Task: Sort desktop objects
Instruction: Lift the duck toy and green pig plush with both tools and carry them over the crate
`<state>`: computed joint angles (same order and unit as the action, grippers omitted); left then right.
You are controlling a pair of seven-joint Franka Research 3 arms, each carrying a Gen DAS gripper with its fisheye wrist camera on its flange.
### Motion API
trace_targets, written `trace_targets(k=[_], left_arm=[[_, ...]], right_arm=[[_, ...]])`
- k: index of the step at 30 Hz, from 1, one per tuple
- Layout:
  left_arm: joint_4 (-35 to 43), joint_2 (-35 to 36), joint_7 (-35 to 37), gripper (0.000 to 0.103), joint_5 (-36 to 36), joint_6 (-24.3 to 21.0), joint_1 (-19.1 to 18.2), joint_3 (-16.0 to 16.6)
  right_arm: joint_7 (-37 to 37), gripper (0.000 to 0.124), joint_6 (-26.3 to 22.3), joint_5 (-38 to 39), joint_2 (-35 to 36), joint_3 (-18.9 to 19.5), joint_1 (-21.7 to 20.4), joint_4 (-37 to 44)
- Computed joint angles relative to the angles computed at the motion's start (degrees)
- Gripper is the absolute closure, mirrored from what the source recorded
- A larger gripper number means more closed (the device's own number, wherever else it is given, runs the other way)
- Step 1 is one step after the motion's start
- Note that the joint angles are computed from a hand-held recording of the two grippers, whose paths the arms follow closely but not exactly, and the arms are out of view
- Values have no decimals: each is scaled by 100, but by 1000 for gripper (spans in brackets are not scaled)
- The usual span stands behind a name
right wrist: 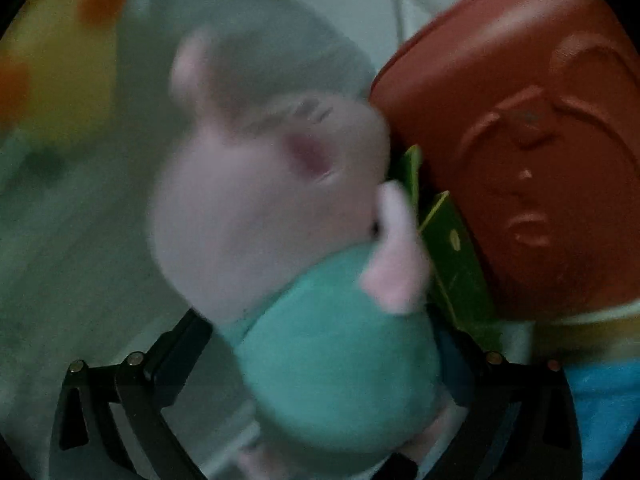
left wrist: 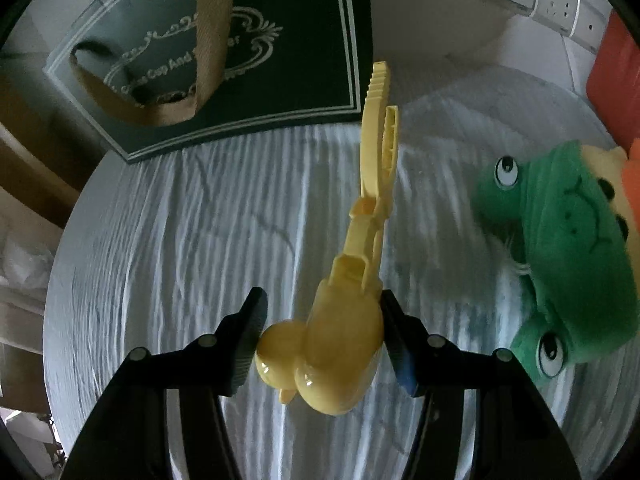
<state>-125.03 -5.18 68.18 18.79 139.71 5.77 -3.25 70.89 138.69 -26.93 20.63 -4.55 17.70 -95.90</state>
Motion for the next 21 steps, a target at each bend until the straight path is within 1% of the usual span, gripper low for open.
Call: trace_targets(k=[1, 2, 3, 4, 5, 6, 8, 10, 12, 14, 15, 16, 18, 21], left_arm=[[-75, -55, -74, 47, 47, 14, 5, -5], [50, 7, -125, 47, 85, -11, 12, -15], [-11, -56, -191, 47, 120, 23, 7, -25], [26, -105, -141, 47, 77, 35, 19, 3], [-12, -175, -179, 47, 81, 63, 16, -5], [-38, -242, -204, 47, 75, 89, 16, -6], [-173, -497, -399, 47, 155, 139, 20, -42], [-294, -778, -632, 47, 292, 92, 6, -123], [-419, -1090, -822, 47, 393, 44, -18, -184], [-555, -1443, -953, 47, 460, -10, -58, -235], [-622, -1561, -940, 47, 454, 18, -76, -210], [-709, -1818, -1024, 47, 466, -73, -102, -263], [-832, -2093, -1006, 47, 445, -92, -142, -236], [-1017, -2778, -1159, 47, 436, -408, -246, -393]], right_arm=[[215, 21, 179, -21, 10, 75, -76, -6], [254, 21, 39, 361, 68, 337, -352, 187], [56, 21, -142, 893, 178, 400, -462, 448], [105, 21, -124, 1140, 207, 269, -371, 509], [155, 21, -15, 1179, 176, 139, -257, 443], [290, 22, 131, 1042, 101, 75, -174, 307], [609, 30, 419, 626, -90, -57, 10, 13], [825, 38, 549, 572, -286, -31, 23, -179], [779, 41, 553, 1278, -574, 201, -188, -363], [797, 42, 561, 1714, -823, 308, -300, -545], [799, 42, 568, 1876, -960, 347, -340, -651], [758, 42, 622, 2123, -1213, 405, -395, -859], [743, 42, 725, 2321, -1607, 465, -444, -1178], [597, 42, 780, 2876, -2500, 572, -511, -1759]])
